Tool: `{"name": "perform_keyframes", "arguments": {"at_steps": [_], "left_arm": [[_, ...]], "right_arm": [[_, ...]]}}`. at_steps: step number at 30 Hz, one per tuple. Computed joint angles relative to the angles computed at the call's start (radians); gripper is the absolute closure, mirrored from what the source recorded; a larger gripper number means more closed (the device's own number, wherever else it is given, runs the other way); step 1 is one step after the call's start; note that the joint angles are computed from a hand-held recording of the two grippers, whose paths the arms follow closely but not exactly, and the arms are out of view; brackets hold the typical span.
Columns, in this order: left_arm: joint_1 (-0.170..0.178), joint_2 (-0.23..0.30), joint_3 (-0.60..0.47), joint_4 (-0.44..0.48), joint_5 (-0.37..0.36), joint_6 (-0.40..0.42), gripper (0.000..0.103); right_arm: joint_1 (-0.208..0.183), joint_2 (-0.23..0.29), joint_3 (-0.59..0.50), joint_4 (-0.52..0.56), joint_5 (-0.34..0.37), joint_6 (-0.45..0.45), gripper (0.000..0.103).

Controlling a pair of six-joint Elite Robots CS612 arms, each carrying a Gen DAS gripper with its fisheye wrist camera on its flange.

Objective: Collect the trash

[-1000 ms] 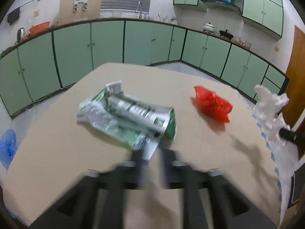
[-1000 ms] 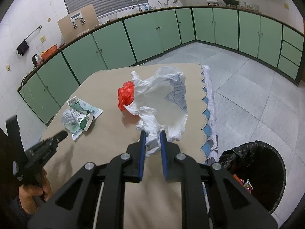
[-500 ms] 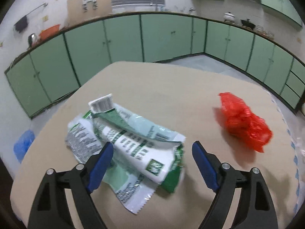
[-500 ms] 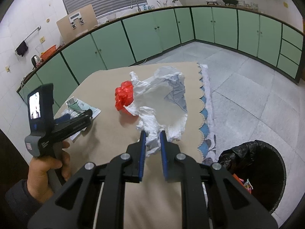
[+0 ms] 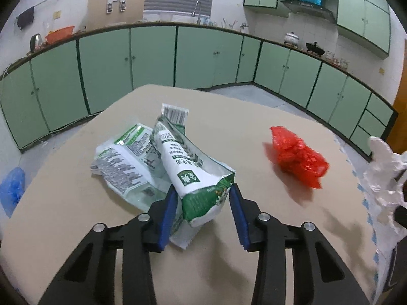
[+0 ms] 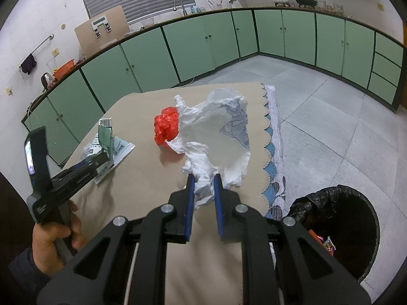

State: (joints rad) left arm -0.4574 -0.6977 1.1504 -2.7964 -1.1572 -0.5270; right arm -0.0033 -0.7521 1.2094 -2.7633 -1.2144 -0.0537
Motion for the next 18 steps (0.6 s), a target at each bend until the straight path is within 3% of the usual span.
{"name": "perform_keyframes", "arguments": {"at_steps": [9,10,11,18], "left_arm": [[-0.014,-0.053,0.081,-0.086,-0.012,0.05,0.069],[-0.014,-0.06,0.091,-0.092,-0.025,0.055,0.097],[-0.013,-0.064,0.098,-0.088,-0.038,0.058,0.103],[-0.027,-0.117,0.193,-0.162,-0.084,0.096,0.103]], "right_arm": [[-0.001,-0.019,0.027,-0.032,-0.003,0.004,0.089],[-0.002,-0.022,0.031,-0.035,-0.003,0.003,0.089],[-0.003,-0.025,0.035,-0.038,-0.003,0.004,0.089],[-0.007,-0.041,0.06,-0.053,-0.001,0.008,0.089]]}}
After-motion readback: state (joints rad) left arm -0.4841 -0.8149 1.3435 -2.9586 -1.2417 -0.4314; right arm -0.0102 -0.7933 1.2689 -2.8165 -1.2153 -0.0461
